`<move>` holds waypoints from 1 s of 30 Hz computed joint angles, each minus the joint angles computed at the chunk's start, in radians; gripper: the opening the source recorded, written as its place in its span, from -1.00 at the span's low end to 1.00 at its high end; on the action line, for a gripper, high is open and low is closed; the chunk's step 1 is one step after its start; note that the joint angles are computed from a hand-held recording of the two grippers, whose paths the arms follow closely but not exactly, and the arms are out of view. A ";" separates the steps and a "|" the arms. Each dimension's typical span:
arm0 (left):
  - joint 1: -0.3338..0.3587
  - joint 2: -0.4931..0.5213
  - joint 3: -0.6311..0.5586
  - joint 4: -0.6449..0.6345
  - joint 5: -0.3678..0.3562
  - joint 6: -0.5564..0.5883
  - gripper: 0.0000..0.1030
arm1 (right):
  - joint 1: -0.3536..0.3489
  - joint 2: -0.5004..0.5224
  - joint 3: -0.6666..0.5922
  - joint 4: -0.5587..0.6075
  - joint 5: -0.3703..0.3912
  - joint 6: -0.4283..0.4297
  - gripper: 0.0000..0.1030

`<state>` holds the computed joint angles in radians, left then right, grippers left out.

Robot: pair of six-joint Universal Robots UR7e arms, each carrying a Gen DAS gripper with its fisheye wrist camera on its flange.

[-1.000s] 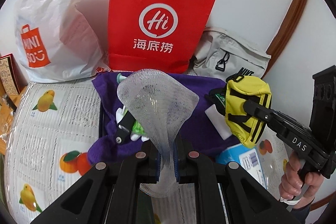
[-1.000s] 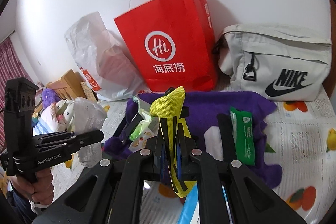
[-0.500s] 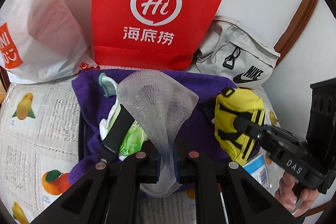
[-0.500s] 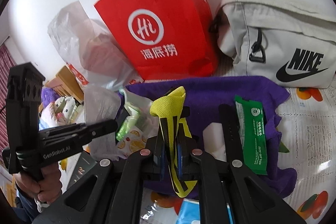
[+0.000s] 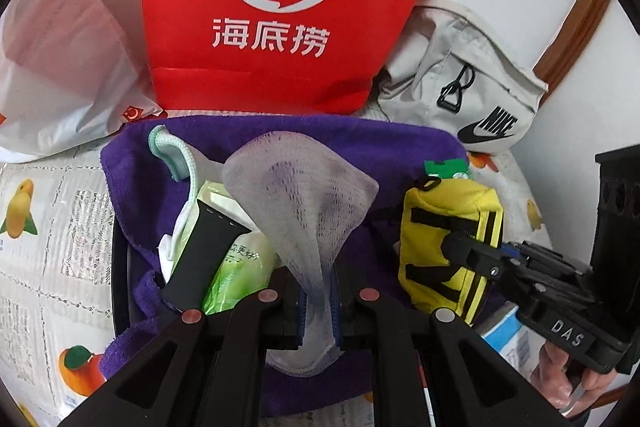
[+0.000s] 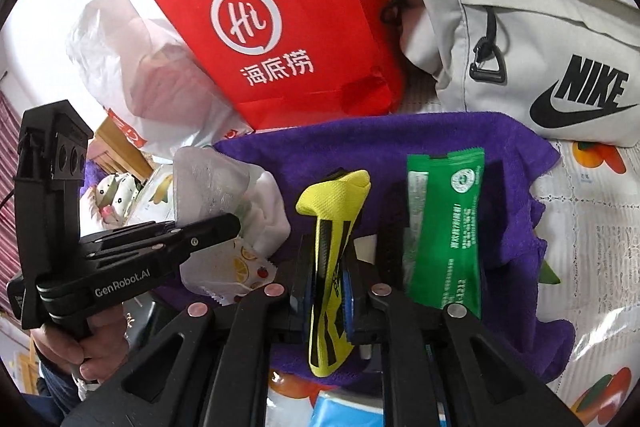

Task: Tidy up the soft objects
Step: 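Lower the mesh bag and yellow pouch onto the towel and open both grippers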

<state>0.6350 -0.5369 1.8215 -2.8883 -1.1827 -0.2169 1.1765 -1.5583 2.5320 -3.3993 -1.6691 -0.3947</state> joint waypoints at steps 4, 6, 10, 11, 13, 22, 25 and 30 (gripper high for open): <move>0.009 0.002 0.000 -0.004 -0.011 -0.005 -0.74 | -0.009 0.001 0.000 -0.008 0.010 0.007 -0.69; 0.008 0.004 -0.002 -0.008 -0.009 -0.001 -0.44 | -0.009 0.000 0.000 -0.016 0.007 0.007 -0.67; 0.004 0.001 0.003 -0.023 -0.019 0.009 -0.21 | -0.010 -0.011 0.009 -0.046 0.009 0.009 -0.38; 0.001 0.002 0.004 -0.028 -0.019 0.014 -0.14 | -0.008 -0.013 0.012 -0.057 0.008 0.002 -0.35; -0.005 0.001 0.006 -0.032 -0.012 0.018 -0.09 | 0.005 -0.011 0.014 -0.088 -0.013 -0.011 -0.26; -0.027 -0.019 0.017 -0.023 0.031 0.018 0.01 | 0.028 -0.028 0.026 -0.151 -0.068 -0.029 -0.15; -0.035 -0.034 0.029 -0.026 0.036 0.013 0.04 | 0.038 -0.048 0.038 -0.156 -0.079 -0.026 -0.07; -0.062 -0.072 0.065 -0.012 0.055 -0.007 0.06 | 0.079 -0.065 0.071 -0.218 -0.120 -0.032 0.19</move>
<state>0.5733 -0.6086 1.8868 -2.9001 -1.1275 -0.2243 1.2554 -1.6236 2.6032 -3.6171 -1.7888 -0.4267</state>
